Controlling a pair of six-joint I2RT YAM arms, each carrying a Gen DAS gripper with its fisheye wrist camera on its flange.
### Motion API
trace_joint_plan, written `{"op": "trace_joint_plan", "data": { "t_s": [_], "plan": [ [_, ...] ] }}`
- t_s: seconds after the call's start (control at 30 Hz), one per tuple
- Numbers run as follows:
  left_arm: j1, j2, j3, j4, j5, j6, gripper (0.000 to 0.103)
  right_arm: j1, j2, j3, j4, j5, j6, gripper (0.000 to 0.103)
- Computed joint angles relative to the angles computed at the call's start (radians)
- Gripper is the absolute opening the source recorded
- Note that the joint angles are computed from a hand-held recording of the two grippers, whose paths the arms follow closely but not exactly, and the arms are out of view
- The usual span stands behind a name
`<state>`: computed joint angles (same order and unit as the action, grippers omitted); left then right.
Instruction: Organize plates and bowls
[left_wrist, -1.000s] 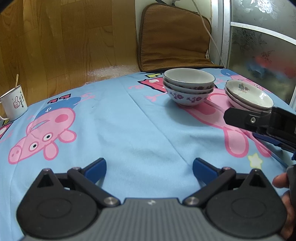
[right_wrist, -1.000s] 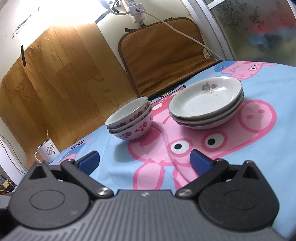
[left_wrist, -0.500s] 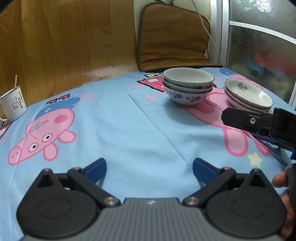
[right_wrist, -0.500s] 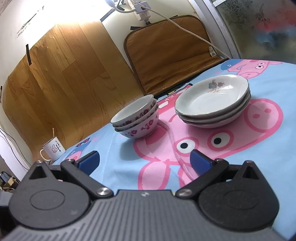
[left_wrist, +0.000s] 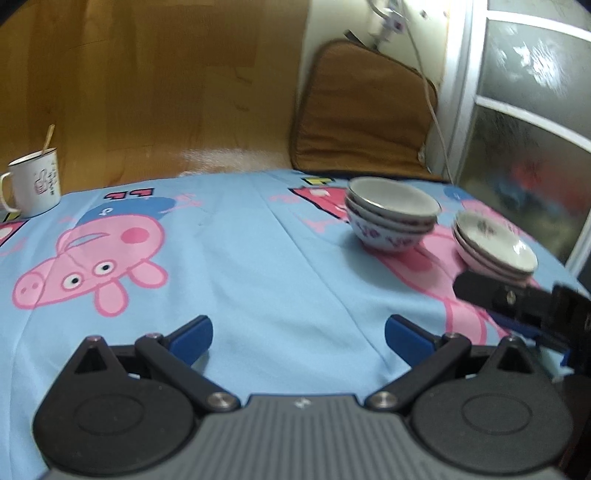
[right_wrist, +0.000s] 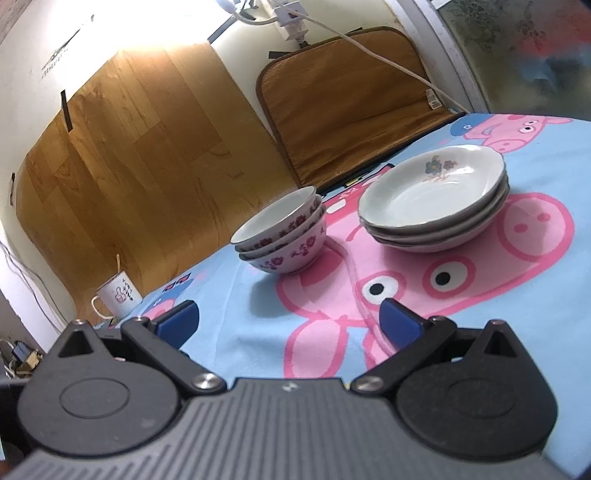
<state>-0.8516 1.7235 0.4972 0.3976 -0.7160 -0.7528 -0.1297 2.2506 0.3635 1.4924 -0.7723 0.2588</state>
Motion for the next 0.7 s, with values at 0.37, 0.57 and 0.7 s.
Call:
{"op": "trace_joint_plan", "data": {
  "t_s": [0.37, 0.57, 0.7],
  "plan": [
    [0.059, -0.022, -0.009, -0.033, 0.057, -0.041, 0.103, 0.019, -0.029, -0.007, -0.053, -0.019, -0.098, 0.103],
    [0.06, -0.012, -0.003, -0.032, 0.051, -0.042, 0.103, 0.02, -0.035, -0.001, -0.08, -0.025, -0.095, 0.103],
    [0.051, -0.001, 0.019, -0.062, 0.04, -0.036, 0.103, 0.027, -0.039, -0.002, -0.088, -0.019, -0.11, 0.103]
  ]
}}
